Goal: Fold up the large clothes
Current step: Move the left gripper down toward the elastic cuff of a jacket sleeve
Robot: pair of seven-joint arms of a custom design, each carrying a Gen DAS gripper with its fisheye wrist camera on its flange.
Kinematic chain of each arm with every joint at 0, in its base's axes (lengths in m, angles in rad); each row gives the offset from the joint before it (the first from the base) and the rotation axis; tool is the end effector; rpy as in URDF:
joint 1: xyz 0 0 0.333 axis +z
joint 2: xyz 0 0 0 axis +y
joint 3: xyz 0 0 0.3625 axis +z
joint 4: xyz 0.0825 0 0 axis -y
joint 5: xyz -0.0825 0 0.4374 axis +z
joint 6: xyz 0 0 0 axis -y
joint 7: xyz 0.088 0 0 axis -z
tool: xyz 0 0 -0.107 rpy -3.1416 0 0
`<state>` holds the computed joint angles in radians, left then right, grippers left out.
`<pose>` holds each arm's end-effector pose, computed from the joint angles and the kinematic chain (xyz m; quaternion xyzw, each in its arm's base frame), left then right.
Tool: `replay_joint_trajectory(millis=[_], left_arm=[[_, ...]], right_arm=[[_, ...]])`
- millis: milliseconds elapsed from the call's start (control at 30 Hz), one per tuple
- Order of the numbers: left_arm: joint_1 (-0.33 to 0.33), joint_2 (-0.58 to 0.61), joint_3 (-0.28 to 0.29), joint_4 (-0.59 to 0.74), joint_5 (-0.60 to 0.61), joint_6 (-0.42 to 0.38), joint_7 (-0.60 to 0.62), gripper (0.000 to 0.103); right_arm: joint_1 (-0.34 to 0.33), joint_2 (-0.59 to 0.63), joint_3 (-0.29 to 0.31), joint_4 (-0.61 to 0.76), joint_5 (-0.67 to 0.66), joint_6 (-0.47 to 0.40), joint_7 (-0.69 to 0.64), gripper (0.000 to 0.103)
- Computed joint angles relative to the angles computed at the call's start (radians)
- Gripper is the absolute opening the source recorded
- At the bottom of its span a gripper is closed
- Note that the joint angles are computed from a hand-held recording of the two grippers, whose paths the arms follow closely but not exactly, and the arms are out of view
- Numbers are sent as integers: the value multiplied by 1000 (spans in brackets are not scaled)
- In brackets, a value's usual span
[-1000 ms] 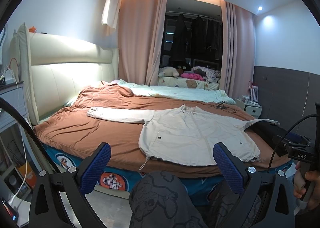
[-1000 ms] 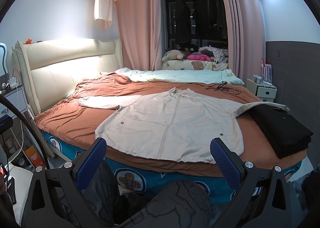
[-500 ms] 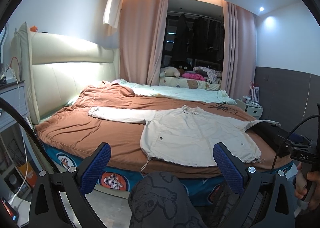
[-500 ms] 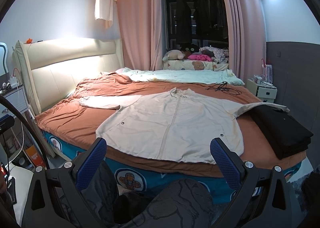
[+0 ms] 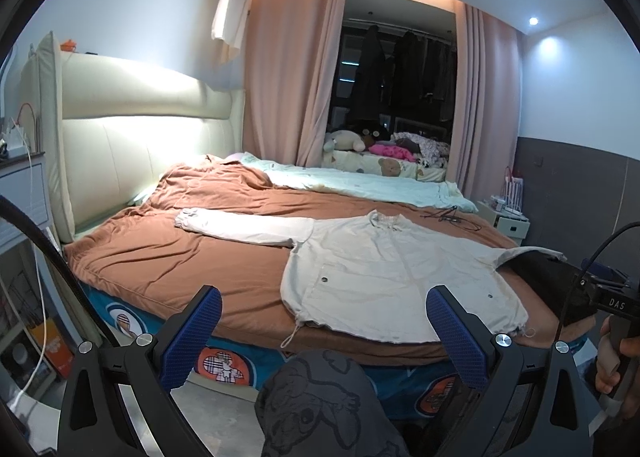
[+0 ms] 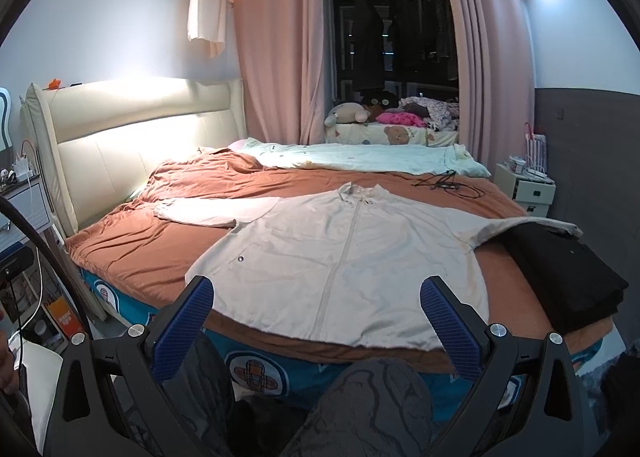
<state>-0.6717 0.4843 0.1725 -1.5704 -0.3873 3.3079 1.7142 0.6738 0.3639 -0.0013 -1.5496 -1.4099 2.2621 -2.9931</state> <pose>0.6991 -0.3722 0.5356 -0.4831 0.6498 -0.5135 0.2840 0.6204 0.4610 0.5235 -0.5037 0.6414 -0.4640 0.3459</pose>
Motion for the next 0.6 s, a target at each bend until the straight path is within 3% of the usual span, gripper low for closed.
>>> replay_joint_trajectory(millis=[200,367,600], left_arm=[[-52,82,113,115,20,-75,-89,103],[-56,173,166,246,72,-154,-188,103],[7,322,161,499,164,-312,-287,103]], right_arm=[[-31,63,-30,83,23,98,-56,103],[-61,98,-65,125,55,190,-90,103],[-102,164,-101,212,163,280,-184,103]])
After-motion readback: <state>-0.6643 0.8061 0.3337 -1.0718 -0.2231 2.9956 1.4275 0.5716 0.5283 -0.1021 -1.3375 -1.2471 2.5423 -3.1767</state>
